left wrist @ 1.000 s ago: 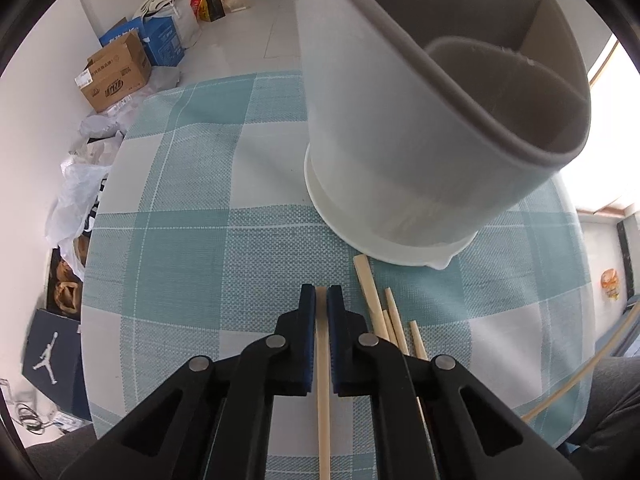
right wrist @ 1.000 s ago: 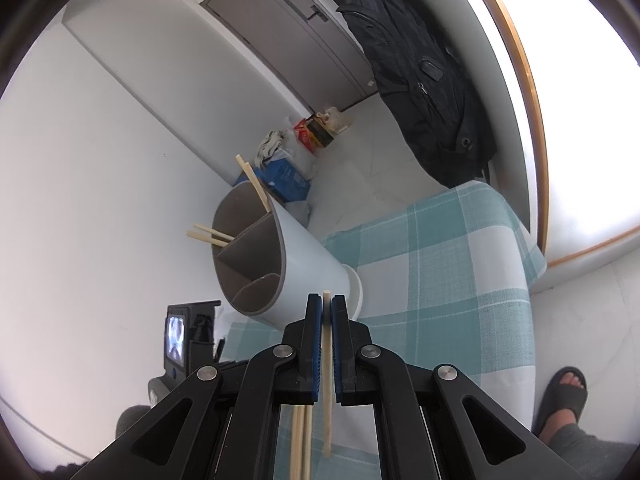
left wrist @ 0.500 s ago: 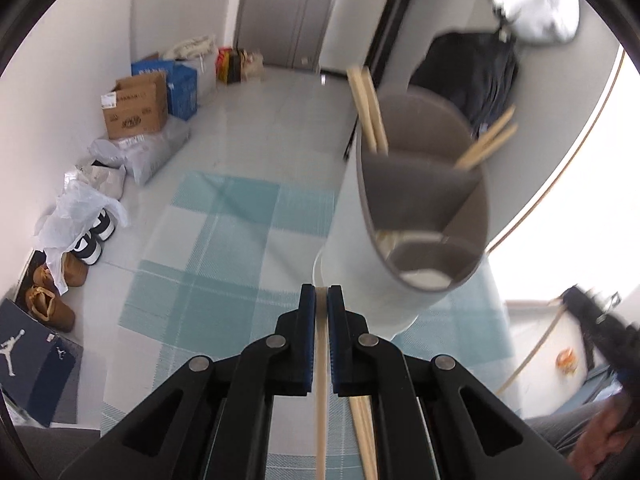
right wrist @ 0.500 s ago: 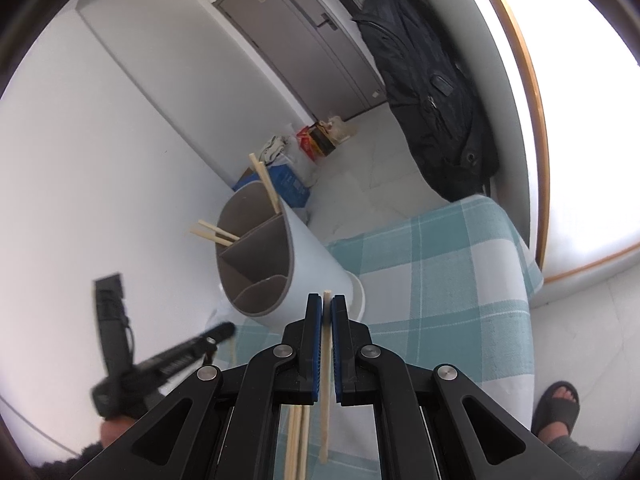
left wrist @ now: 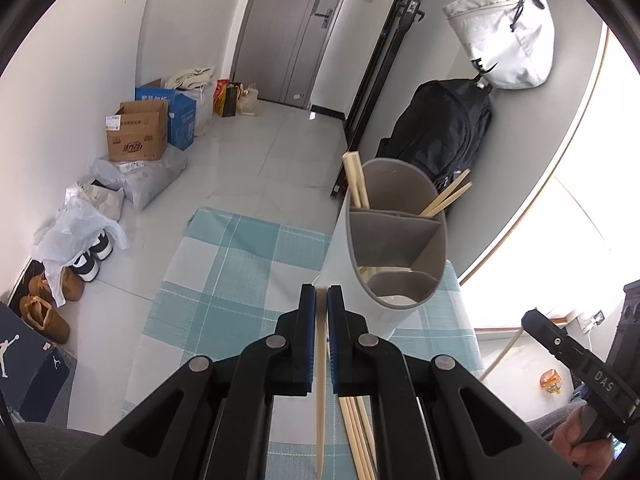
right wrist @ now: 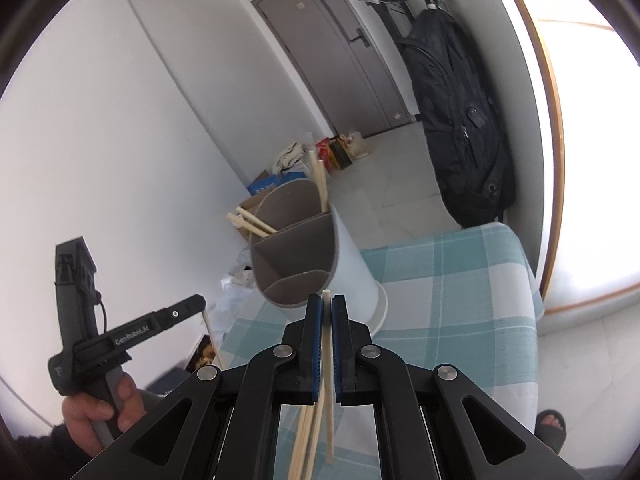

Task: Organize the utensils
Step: 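Carry both held chopsticks up over the utensil holder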

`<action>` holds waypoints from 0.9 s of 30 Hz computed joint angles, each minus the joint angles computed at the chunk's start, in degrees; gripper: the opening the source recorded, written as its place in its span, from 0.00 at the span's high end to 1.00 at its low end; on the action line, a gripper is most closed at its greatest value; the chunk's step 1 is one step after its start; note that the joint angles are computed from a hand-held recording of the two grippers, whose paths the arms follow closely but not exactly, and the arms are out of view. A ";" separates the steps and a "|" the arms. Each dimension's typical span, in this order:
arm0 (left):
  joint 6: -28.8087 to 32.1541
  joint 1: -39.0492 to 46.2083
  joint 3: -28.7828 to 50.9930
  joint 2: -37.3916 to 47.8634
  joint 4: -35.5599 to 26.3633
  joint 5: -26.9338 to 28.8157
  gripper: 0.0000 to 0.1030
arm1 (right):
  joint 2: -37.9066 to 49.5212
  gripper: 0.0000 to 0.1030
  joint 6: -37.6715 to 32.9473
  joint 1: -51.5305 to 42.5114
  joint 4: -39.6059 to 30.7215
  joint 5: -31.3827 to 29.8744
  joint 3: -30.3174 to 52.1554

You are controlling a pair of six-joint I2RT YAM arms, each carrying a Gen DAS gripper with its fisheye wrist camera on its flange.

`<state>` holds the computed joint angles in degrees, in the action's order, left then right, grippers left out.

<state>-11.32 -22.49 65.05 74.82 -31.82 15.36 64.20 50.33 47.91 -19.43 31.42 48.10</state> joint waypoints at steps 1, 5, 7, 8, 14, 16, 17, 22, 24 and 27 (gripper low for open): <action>0.26 0.10 0.07 -0.47 -0.29 0.36 0.98 | 0.24 0.96 -0.26 0.57 -0.40 0.80 0.60; 1.35 0.01 -0.18 -2.69 -0.89 0.52 0.98 | 0.47 0.96 -0.46 2.42 -0.75 3.45 1.81; 1.99 0.31 0.06 -3.21 -1.05 1.08 0.98 | 0.60 0.96 -0.80 2.78 -0.60 4.21 2.20; 2.10 0.44 0.29 -3.39 -1.17 1.26 0.98 | 0.74 0.96 -0.90 3.19 -0.85 4.88 2.65; 2.91 0.97 2.15 -3.83 -2.23 2.46 0.98 | 0.98 0.96 -1.26 4.31 -1.23 6.46 4.41; 3.24 0.86 2.64 -4.07 -2.54 2.52 0.98 | 1.08 0.96 -1.45 4.82 -2.00 7.25 5.48; 3.43 0.68 3.33 -4.04 -2.91 2.38 0.98 | 1.21 0.96 -1.52 5.06 -2.16 7.46 5.91; 3.91 -0.15 6.11 -3.19 -4.55 1.89 0.98 | 1.42 0.96 -3.69 4.79 -2.80 7.72 8.59; 4.18 -0.54 7.75 -2.65 -5.54 1.38 0.98 | 1.34 0.96 -5.01 3.85 -2.51 7.17 9.38; 4.22 -0.69 10.80 -1.40 -7.14 1.48 0.98 | 1.05 0.96 -5.99 1.88 -2.30 5.61 10.51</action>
